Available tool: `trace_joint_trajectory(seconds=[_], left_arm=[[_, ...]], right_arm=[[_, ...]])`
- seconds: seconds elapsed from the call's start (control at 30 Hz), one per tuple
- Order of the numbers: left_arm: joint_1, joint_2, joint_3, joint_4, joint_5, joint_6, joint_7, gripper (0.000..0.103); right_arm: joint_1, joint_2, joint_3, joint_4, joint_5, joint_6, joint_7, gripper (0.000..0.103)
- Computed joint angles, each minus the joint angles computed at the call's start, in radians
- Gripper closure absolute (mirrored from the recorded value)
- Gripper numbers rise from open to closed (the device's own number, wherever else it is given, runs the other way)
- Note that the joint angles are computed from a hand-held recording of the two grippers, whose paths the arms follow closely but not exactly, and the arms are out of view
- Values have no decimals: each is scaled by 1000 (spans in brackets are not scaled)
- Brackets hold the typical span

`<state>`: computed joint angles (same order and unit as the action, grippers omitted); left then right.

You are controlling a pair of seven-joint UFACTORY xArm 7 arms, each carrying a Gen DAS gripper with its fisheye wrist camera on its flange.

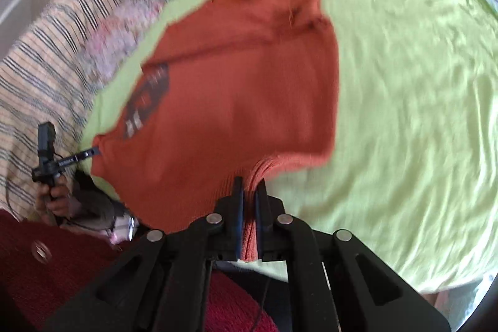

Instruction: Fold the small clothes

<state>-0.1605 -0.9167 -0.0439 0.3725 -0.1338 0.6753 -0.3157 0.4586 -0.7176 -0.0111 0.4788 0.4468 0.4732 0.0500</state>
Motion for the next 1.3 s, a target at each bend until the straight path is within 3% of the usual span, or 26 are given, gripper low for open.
trace_joint_trajectory(seconds=[0.13, 0.33, 0.43, 0.53, 0.7, 0.77, 0.87, 0.93, 1.03, 1.1, 1.17, 1.23, 1.27, 1.3], left_arm=[[24, 186, 55, 122, 2, -167, 57, 99], [72, 568, 38, 415, 28, -380, 73, 99], [98, 758, 28, 574, 53, -426, 57, 99], [126, 937, 28, 735, 102, -414, 20, 99], [152, 1147, 32, 932, 54, -383, 53, 99], [145, 1223, 49, 1003, 82, -356, 34, 99], [120, 1316, 80, 1094, 144, -281, -14, 98], [124, 1317, 69, 1088, 153, -268, -4, 94], [140, 1233, 27, 970, 131, -324, 70, 87], [123, 1156, 12, 867, 138, -343, 107, 84], [134, 1104, -37, 789, 62, -355, 203, 83], [118, 1086, -70, 744, 3, -333, 290, 82], [104, 1087, -77, 732, 29, -332, 283, 81], [52, 1093, -42, 723, 96, -346, 243, 76]], right_arm=[[-4, 131, -27, 110, -5, -125, -46, 96], [-47, 437, -46, 367, -19, -246, -117, 96], [-98, 613, -27, 536, -30, -266, -141, 96], [-143, 759, -19, 685, 5, -256, -183, 96], [-191, 975, -19, 906, -143, -227, -65, 96], [-183, 1050, -40, 989, -229, -181, 7, 96], [-210, 1146, -11, 1091, -272, -97, 48, 96], [-218, 1175, -2, 1119, -309, -66, 86, 95], [-249, 1133, 40, 1053, -327, -104, 114, 92], [-268, 1076, 67, 976, -331, -149, 123, 78], [-277, 1009, 97, 888, -329, -202, 114, 70], [-314, 978, 175, 850, -257, -212, 23, 70], [-332, 971, 216, 839, -206, -205, -43, 70], [-350, 977, 264, 845, -146, -171, -134, 70]])
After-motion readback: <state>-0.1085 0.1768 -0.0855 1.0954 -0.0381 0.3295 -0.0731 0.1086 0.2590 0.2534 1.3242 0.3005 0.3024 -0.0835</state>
